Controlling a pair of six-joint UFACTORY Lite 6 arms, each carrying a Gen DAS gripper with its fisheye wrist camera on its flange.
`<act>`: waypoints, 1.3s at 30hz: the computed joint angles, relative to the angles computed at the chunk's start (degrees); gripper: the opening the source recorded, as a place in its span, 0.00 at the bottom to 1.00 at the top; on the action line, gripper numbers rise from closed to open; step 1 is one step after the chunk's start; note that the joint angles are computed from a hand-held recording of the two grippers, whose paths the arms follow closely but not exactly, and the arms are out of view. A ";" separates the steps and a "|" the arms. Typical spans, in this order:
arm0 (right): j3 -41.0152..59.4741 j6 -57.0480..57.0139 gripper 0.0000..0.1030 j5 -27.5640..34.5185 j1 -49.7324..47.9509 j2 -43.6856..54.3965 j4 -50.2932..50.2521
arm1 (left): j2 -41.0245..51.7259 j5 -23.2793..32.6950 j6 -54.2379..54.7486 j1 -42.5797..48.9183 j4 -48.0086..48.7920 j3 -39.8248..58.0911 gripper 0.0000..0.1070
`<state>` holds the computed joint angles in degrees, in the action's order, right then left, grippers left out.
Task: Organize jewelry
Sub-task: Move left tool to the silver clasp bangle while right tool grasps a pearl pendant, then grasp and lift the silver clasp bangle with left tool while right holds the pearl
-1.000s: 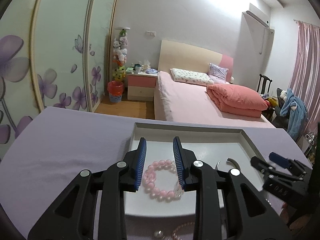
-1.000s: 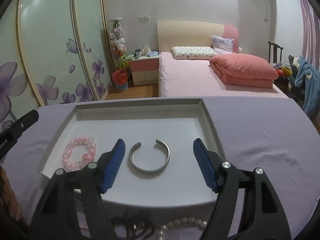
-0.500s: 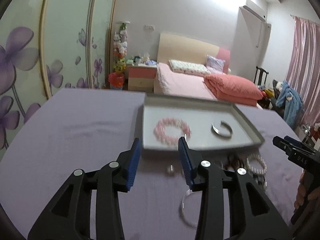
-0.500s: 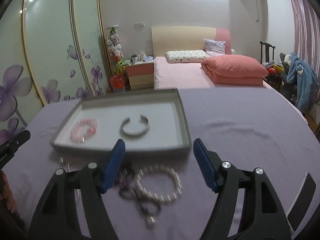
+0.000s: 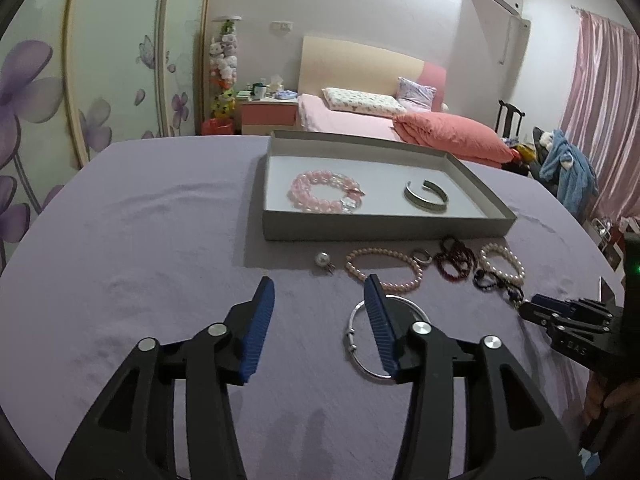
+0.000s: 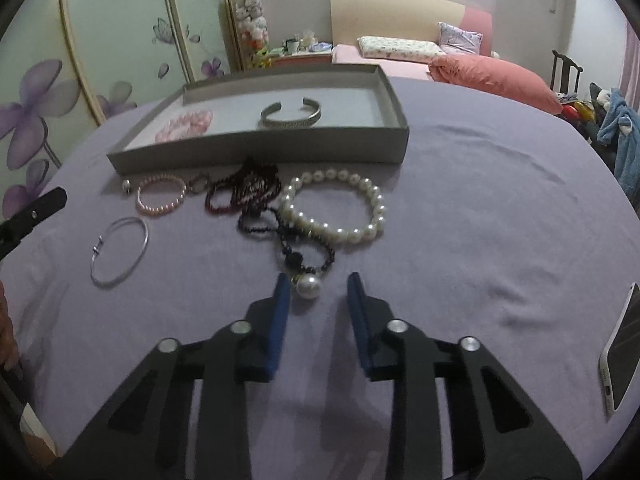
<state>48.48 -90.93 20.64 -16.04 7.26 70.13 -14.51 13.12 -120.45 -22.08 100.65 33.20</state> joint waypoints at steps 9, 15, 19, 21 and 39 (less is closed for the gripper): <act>-1.46 -0.73 0.14 -1.68 0.66 -1.27 -0.12 | 2.02 -0.40 1.28 -3.16 -1.76 0.50 0.61; -0.32 1.60 0.14 -0.37 -1.18 -0.61 -1.29 | 7.72 1.00 13.64 -7.20 -13.31 4.66 0.83; -0.37 1.82 0.14 -0.25 -1.14 -0.71 -1.37 | 14.59 4.49 22.73 -10.15 -22.08 9.96 0.86; -0.31 1.93 0.14 0.13 -1.27 -0.65 -1.34 | 17.40 5.66 25.13 -10.82 -24.49 12.16 0.87; -0.77 1.58 0.14 1.32 -1.68 -1.17 -1.63 | 18.21 7.73 34.64 -8.10 -37.01 13.27 0.67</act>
<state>47.71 -89.36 21.96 -17.72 6.09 68.50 3.70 20.86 -85.81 -30.18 63.64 46.47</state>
